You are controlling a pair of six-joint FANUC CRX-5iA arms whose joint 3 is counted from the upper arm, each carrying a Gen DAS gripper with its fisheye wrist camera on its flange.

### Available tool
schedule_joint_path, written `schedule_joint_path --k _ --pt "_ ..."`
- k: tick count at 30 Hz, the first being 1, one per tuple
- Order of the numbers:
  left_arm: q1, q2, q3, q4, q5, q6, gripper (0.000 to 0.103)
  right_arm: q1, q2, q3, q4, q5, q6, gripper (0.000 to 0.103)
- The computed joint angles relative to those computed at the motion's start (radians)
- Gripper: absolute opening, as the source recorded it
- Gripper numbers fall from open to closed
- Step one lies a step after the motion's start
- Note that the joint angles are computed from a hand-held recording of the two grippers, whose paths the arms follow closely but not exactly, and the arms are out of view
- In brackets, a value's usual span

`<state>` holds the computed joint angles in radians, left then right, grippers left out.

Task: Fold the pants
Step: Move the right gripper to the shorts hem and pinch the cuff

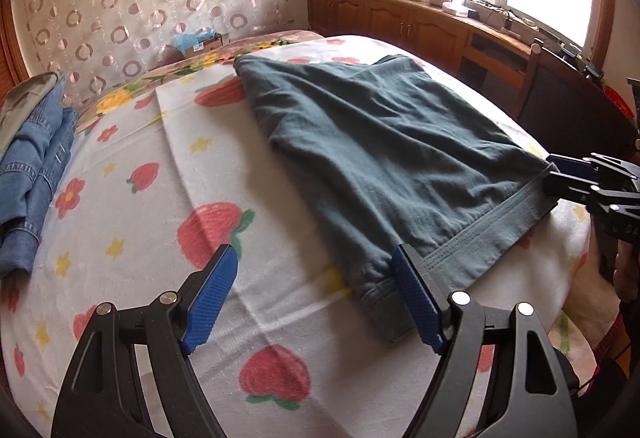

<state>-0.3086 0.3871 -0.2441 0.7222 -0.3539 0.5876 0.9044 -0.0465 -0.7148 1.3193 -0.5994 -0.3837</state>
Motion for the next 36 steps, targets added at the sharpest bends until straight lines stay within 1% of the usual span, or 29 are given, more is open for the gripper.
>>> schedule_joint_path --k 2,5,9,12,15,17,18,19,22,28,32,33,35,36 --pt "0.001 0.001 -0.006 0.023 -0.002 -0.017 0.081 0.004 -0.013 -0.015 0.022 0.006 -0.022 0.040" --pt "-0.001 0.001 -0.013 0.046 -0.001 -0.034 0.081 0.007 -0.008 -0.014 0.008 -0.004 -0.023 0.039" --pt "-0.003 -0.003 -0.030 0.099 0.006 -0.079 0.081 0.008 0.035 0.012 -0.005 0.002 -0.039 0.039" --pt "-0.001 0.000 -0.031 0.122 -0.005 -0.091 0.081 -0.004 0.038 0.007 0.009 0.030 -0.047 0.039" --pt "-0.001 0.004 -0.030 0.140 -0.012 -0.098 0.081 -0.001 0.045 0.011 0.015 0.022 -0.057 0.039" --pt "0.000 0.008 -0.027 0.142 -0.017 -0.095 0.081 -0.001 0.047 0.013 0.021 0.023 -0.070 0.039" --pt "0.000 0.009 -0.027 0.143 -0.017 -0.096 0.081 -0.002 0.048 0.012 0.027 0.026 -0.075 0.033" --pt "0.000 0.008 -0.027 0.143 -0.015 -0.095 0.081 -0.002 0.049 0.013 0.029 0.033 -0.075 0.033" --pt "0.001 0.010 -0.026 0.144 -0.017 -0.096 0.081 0.013 0.061 0.024 0.014 0.008 -0.059 0.032" --pt "0.003 0.012 -0.021 0.134 -0.019 -0.086 0.081 0.006 0.065 0.017 0.050 0.010 -0.081 0.032" --pt "-0.002 0.002 -0.031 0.133 0.000 -0.104 0.081 0.011 0.070 0.021 0.053 0.002 -0.081 0.031" --pt "-0.004 -0.001 -0.037 0.150 0.000 -0.121 0.081 0.008 0.070 0.017 0.062 0.005 -0.087 0.030" --pt "-0.008 -0.009 -0.058 0.241 -0.026 -0.209 0.080 0.003 0.068 0.012 0.075 0.012 -0.099 0.029" --pt "-0.010 -0.014 -0.069 0.290 -0.042 -0.256 0.078 0.003 0.067 0.010 0.077 0.012 -0.101 0.029"
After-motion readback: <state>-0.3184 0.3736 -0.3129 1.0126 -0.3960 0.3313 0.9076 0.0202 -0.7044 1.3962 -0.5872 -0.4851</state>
